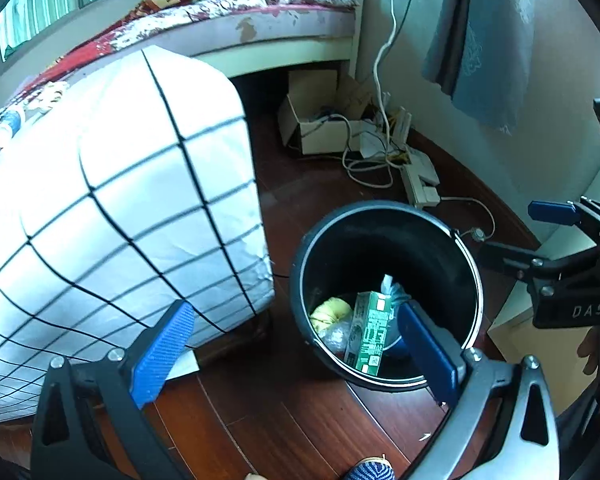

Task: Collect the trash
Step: 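Open both grippers to drop the carton and mask into the bin, then move both tools back over the table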

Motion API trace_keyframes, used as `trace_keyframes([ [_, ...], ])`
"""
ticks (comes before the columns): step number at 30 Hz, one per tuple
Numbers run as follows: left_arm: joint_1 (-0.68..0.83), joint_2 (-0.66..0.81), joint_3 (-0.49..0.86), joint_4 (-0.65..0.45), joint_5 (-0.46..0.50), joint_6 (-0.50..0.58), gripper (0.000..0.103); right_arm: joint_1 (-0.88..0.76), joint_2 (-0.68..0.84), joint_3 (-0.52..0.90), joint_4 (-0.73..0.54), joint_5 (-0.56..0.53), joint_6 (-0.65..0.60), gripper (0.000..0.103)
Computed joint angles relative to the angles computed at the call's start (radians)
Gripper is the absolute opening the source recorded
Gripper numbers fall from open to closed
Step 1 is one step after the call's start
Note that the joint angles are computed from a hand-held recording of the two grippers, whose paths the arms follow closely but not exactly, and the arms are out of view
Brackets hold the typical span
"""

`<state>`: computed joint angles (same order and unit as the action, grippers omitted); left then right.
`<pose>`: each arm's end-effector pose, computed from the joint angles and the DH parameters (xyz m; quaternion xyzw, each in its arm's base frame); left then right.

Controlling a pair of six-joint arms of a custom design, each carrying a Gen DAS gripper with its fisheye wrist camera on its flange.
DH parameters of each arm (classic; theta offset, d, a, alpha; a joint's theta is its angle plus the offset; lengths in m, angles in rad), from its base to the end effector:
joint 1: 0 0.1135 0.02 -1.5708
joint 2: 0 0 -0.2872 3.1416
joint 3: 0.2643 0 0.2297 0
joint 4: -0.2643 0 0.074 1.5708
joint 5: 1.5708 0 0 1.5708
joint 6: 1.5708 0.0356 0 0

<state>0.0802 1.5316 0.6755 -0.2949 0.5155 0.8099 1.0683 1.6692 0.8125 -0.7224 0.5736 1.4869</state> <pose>0.2428 0.0019 0.1765 0.3871 0.8645 -0.1383 0.2892 0.1315 0.1992 0.1672 0.1981 0.9385 -0.0856 0.2697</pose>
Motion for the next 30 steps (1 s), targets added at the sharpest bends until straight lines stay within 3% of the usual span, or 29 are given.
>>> trace_keyframes([
  [8, 0.083, -0.050, 0.068, -0.089, 0.070, 0.018, 0.102, 0.028, 0.009, 0.131, -0.136, 0.076, 0.036, 0.102],
  [15, 0.194, -0.053, 0.174, -0.190, 0.155, 0.047, 0.102, 0.032, 0.073, 0.306, -0.207, 0.152, -0.010, 0.102],
  [30, 0.392, 0.117, 0.435, -0.244, 0.239, 0.033, 0.102, -0.009, 0.298, 0.730, -0.206, 0.236, -0.264, 0.102],
])
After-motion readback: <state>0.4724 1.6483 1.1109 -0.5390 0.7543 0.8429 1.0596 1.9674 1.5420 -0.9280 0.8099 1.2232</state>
